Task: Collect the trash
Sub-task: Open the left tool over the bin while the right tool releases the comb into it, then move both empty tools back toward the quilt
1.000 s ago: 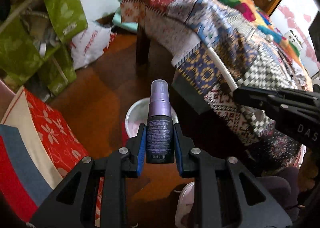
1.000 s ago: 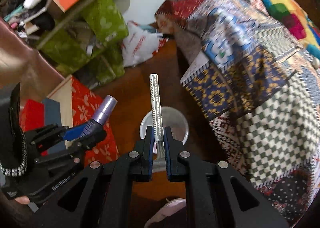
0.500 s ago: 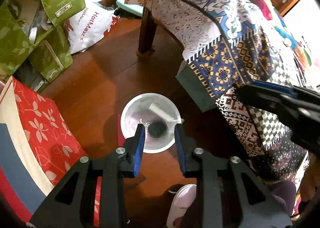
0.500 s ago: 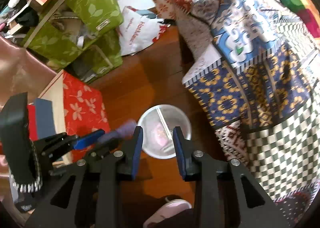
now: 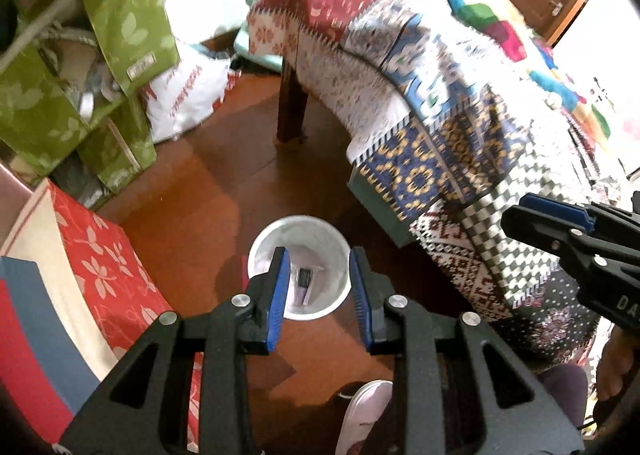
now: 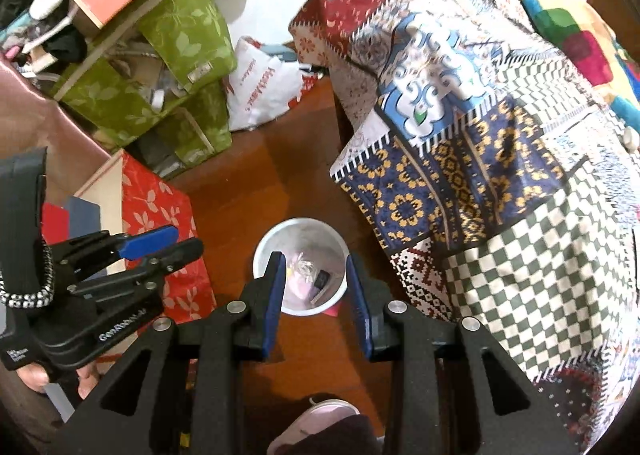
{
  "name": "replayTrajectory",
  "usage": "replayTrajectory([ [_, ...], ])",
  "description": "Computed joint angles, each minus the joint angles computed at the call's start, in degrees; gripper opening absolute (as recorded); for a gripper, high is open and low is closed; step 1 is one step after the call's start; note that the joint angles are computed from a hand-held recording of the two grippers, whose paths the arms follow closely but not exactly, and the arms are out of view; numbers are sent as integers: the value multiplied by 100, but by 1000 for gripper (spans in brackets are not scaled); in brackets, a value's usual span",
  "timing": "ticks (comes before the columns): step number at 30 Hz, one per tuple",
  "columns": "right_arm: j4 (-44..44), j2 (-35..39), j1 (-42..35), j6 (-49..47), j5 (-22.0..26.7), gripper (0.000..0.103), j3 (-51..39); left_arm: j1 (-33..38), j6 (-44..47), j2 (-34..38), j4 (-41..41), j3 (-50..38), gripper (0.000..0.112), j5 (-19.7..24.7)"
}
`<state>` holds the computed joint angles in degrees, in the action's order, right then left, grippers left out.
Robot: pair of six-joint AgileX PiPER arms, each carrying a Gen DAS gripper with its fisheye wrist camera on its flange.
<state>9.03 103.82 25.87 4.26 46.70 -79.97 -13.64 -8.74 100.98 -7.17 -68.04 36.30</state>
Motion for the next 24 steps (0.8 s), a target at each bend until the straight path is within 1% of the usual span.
replayTrajectory([
  [8,-329,-1253,44,365,-149,28,521,-463,-665,-1171,627,19,30,201],
  [14,-803,-2307,63,673,-162,28,822,-1093,-1447,-1732,1422,-318,30,503],
  [18,-849,-2874,-82,651,-106,28,937,-1628,-2011,-1875,2019,-603,30,703],
  [22,-914,-3389,-329,578,-82,28,1081,-2237,-2468,-1726,2551,-1098,30,929],
  [24,-809,-3595,-538,422,-52,28,1152,-2458,-2590,-1574,2674,-1340,30,992],
])
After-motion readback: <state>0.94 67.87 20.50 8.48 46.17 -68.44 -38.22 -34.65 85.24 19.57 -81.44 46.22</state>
